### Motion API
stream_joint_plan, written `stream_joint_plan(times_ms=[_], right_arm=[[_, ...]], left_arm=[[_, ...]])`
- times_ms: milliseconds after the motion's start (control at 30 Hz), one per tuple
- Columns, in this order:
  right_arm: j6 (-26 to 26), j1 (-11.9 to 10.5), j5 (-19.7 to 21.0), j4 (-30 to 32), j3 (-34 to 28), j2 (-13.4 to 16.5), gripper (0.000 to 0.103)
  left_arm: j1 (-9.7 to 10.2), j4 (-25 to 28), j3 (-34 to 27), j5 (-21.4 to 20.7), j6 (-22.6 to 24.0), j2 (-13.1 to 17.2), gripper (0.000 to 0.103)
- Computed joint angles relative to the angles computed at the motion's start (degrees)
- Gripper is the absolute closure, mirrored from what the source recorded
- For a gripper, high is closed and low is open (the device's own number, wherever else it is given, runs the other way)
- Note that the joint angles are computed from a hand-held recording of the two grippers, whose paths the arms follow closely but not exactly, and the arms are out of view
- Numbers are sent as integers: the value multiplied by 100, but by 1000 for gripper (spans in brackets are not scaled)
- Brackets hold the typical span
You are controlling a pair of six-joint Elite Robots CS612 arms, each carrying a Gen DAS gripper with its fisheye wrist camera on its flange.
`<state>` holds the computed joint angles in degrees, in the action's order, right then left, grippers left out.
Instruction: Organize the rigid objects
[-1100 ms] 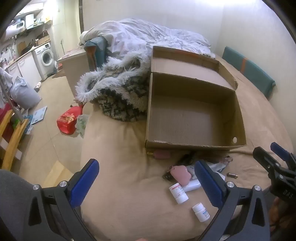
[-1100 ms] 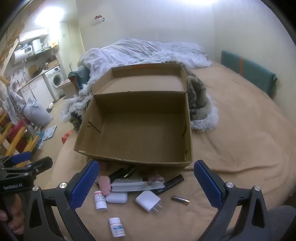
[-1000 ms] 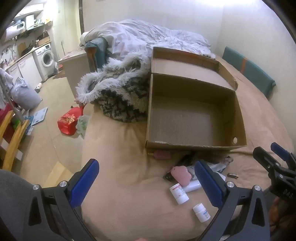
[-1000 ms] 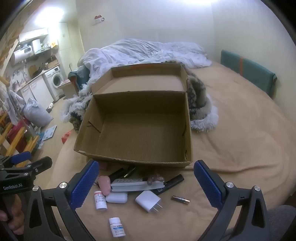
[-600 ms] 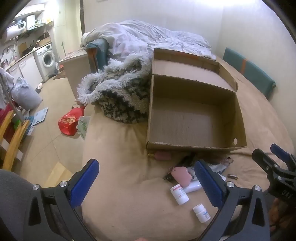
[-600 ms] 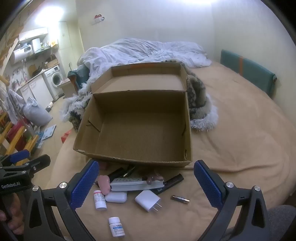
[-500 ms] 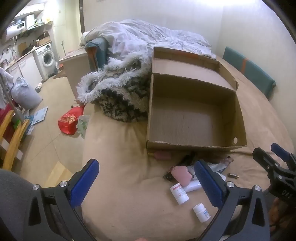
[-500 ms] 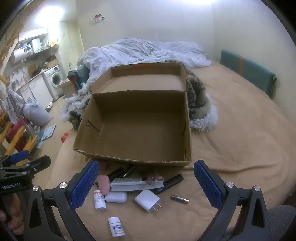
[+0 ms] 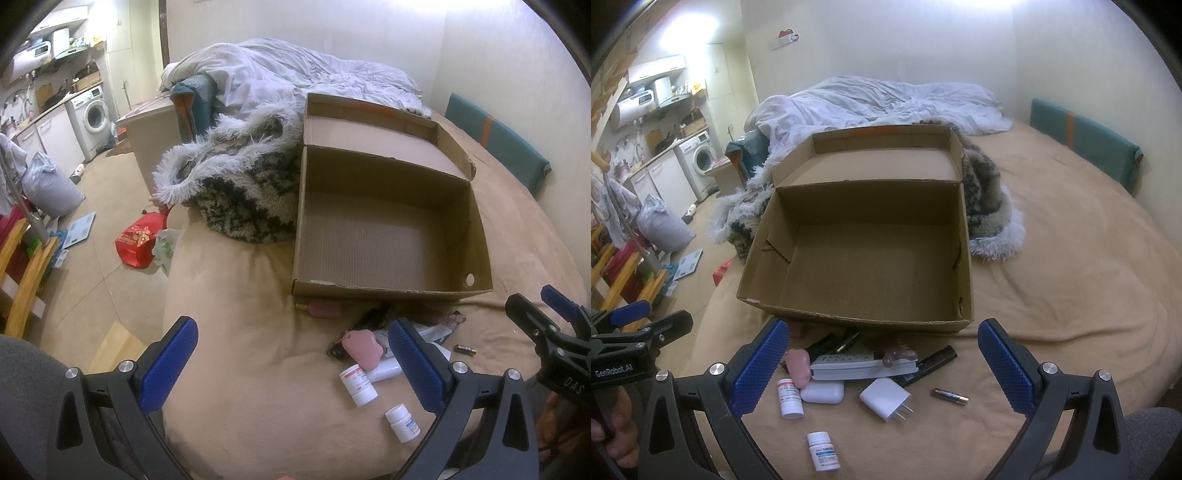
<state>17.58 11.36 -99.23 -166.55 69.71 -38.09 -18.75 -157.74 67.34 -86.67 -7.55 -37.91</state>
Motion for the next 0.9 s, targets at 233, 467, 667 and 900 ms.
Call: stream_joint_plan(times_ms=[233,467,667,900], right_arm=[[-18,-2,7,-32,5,3,0],[-22,-8,10,-34,16,-4,0],[-22,-4,20,-63,18,1,0],[-20,1,11,-45,15,-6,0]], left_arm=[[-7,-47,41,31,-29,-11,0],[-6,-53,35,26,-31,-5,0],[-8,-52,33,33,-32,-5,0],[-18,-87,44,70,-4,-12,0]])
